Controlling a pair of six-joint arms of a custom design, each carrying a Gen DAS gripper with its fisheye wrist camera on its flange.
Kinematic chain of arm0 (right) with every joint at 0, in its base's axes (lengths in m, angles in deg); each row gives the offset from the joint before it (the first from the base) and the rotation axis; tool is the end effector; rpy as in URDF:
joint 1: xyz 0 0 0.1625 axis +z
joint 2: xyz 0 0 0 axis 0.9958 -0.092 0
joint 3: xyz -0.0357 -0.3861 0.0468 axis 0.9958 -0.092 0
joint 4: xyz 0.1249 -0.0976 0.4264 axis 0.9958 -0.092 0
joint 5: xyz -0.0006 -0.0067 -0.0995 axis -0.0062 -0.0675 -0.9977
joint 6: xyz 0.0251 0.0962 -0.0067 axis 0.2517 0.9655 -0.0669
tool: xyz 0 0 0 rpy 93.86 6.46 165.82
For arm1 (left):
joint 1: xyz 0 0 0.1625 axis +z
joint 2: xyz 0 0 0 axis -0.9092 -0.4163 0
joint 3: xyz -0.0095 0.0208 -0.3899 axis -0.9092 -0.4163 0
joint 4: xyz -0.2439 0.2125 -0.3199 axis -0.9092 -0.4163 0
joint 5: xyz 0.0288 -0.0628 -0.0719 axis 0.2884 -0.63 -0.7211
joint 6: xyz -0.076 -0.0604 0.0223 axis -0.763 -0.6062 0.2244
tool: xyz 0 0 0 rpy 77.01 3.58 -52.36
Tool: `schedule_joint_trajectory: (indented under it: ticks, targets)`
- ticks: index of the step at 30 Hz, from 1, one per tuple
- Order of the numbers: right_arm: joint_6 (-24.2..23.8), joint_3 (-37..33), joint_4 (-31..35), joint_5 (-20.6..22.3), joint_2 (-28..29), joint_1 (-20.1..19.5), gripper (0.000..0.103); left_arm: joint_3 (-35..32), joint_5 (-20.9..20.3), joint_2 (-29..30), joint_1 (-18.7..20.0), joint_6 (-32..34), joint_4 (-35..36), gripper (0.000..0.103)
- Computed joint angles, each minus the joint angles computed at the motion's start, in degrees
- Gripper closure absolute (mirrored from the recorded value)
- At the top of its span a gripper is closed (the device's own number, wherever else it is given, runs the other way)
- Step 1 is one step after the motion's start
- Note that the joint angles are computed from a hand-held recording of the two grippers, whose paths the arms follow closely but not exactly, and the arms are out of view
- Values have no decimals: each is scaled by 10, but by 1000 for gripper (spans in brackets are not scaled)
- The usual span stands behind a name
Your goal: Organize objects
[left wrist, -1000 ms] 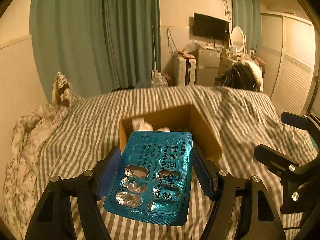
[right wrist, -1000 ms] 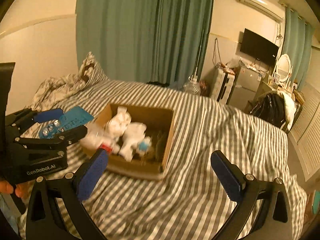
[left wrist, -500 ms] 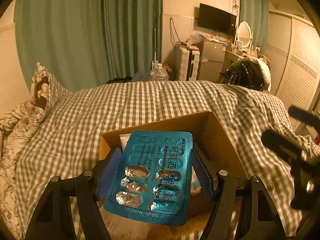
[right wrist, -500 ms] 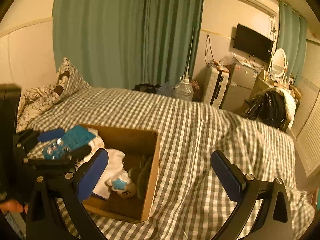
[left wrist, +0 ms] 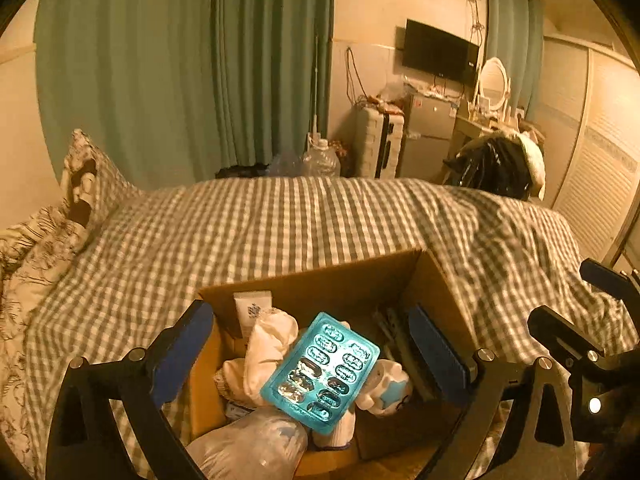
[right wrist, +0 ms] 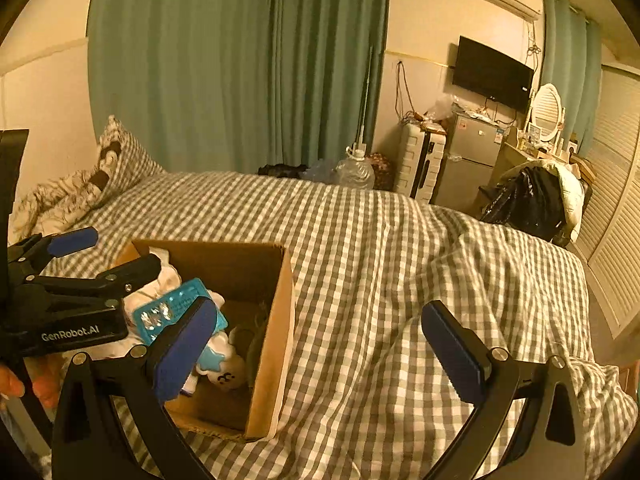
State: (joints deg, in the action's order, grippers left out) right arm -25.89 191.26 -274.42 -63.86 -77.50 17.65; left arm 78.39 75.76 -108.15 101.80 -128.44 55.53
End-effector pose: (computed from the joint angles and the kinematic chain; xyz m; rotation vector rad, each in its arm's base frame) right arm 0.1530 -0.4541 0.3817 0.0207 -1.8785 1.1604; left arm -0.4630 -0.5745 0.0613 1.1883 2.3784 -0.7571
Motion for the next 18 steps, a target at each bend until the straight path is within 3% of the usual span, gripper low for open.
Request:
schedule_joint_trajectory:
  ticks: [8, 18]
  targets:
    - [-66, -23, -68, -56, 11, 80, 0, 85, -37, -95, -31, 6, -58, 0]
    - [-161, -52, -210, -96, 36, 187, 0, 268, -97, -251, -77, 23, -191, 0]
